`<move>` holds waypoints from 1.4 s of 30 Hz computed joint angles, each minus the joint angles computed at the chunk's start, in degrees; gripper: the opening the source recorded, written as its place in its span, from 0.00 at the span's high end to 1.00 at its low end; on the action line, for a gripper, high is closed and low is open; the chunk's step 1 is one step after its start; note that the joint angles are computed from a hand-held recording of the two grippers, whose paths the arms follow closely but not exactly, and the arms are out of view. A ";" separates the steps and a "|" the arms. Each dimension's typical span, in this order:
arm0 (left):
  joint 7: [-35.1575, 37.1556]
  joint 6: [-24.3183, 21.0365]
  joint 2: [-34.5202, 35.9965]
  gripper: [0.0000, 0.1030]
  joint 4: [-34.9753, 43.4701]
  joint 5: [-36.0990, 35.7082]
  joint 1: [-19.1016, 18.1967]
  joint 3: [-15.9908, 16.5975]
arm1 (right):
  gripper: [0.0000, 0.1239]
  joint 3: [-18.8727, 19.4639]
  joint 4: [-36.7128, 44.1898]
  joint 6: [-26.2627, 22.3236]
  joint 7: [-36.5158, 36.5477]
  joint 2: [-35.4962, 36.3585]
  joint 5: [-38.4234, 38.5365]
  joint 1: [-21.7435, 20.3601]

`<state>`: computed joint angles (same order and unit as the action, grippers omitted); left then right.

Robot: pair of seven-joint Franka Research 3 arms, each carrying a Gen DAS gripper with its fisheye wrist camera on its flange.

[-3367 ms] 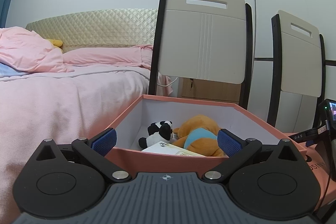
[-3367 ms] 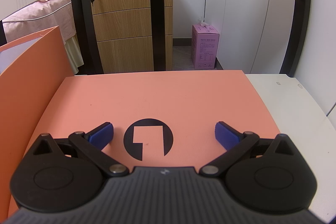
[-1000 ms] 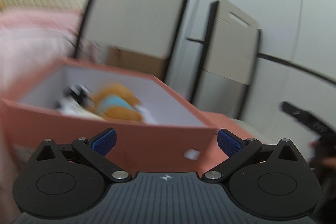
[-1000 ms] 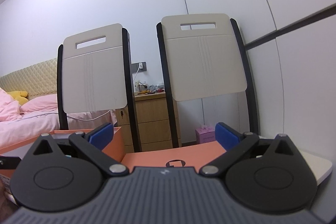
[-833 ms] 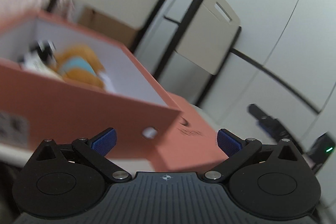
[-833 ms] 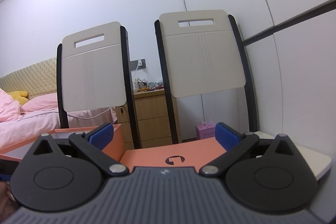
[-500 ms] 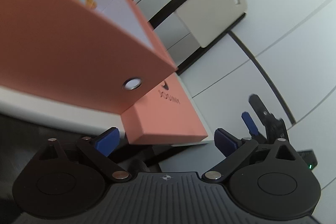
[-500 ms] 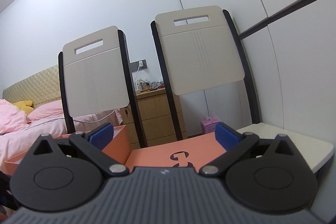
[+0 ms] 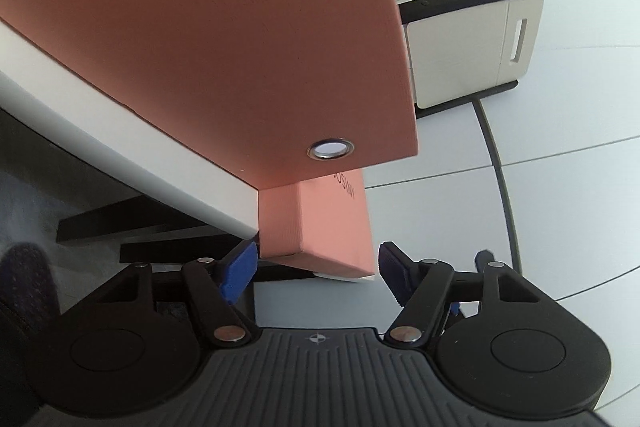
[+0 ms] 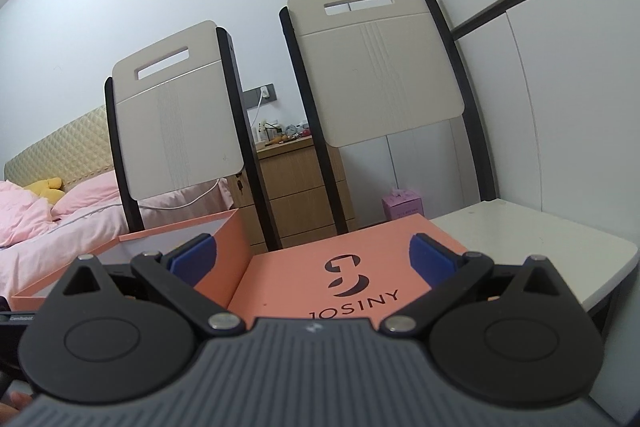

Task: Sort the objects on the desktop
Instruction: 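Close the left gripper on the side wall of the pink lid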

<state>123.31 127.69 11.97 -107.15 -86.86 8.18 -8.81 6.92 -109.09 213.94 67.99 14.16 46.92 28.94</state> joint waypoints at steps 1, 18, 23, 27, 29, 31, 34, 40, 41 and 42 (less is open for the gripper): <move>-1.04 -0.22 0.67 0.32 0.74 0.63 -0.12 -0.03 | 0.17 0.05 -0.13 -0.20 0.18 -0.08 0.08 -0.05; -14.05 -0.35 9.07 0.42 8.77 6.11 0.65 -4.38 | 0.17 0.72 -6.89 -2.82 17.57 -3.73 -13.56 -4.76; -14.77 0.05 7.98 0.55 6.87 2.92 1.40 -4.94 | 0.17 0.51 -8.24 -5.24 20.74 -4.76 -16.99 -5.87; -13.67 0.12 6.56 0.57 5.64 1.90 1.19 -4.48 | 0.17 1.08 -9.18 -6.87 25.94 -5.07 -22.94 -7.66; -13.04 -0.28 5.49 0.57 4.43 1.45 1.08 -4.23 | 0.17 0.53 -9.02 -7.90 25.05 -5.08 -22.54 -6.99; -12.03 -0.68 4.14 0.57 2.66 0.48 0.90 -3.89 | 0.17 -0.03 -8.80 -8.54 23.65 -5.06 -21.28 -6.16; -9.73 -2.53 1.11 0.57 -1.67 -1.69 0.85 -2.92 | 0.17 -0.65 -8.80 -8.50 21.76 -5.13 -18.76 -5.16; -5.91 -7.21 -5.01 0.58 -10.15 -4.85 -0.16 0.55 | 0.17 -0.75 -10.67 -7.57 20.88 -6.54 -15.62 -5.30; -5.57 -8.10 -5.47 0.58 -10.97 -5.01 -0.34 1.04 | 0.17 -0.38 -11.52 -7.48 22.74 -7.05 -17.47 -6.29; -5.01 -8.44 -5.34 0.58 -11.16 -5.25 -0.72 1.32 | 0.17 -0.03 -12.47 -7.47 25.24 -7.63 -20.12 -7.51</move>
<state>118.30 119.24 6.62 -118.32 -92.11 7.46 -7.49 6.89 -121.56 206.47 93.23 6.53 26.80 21.43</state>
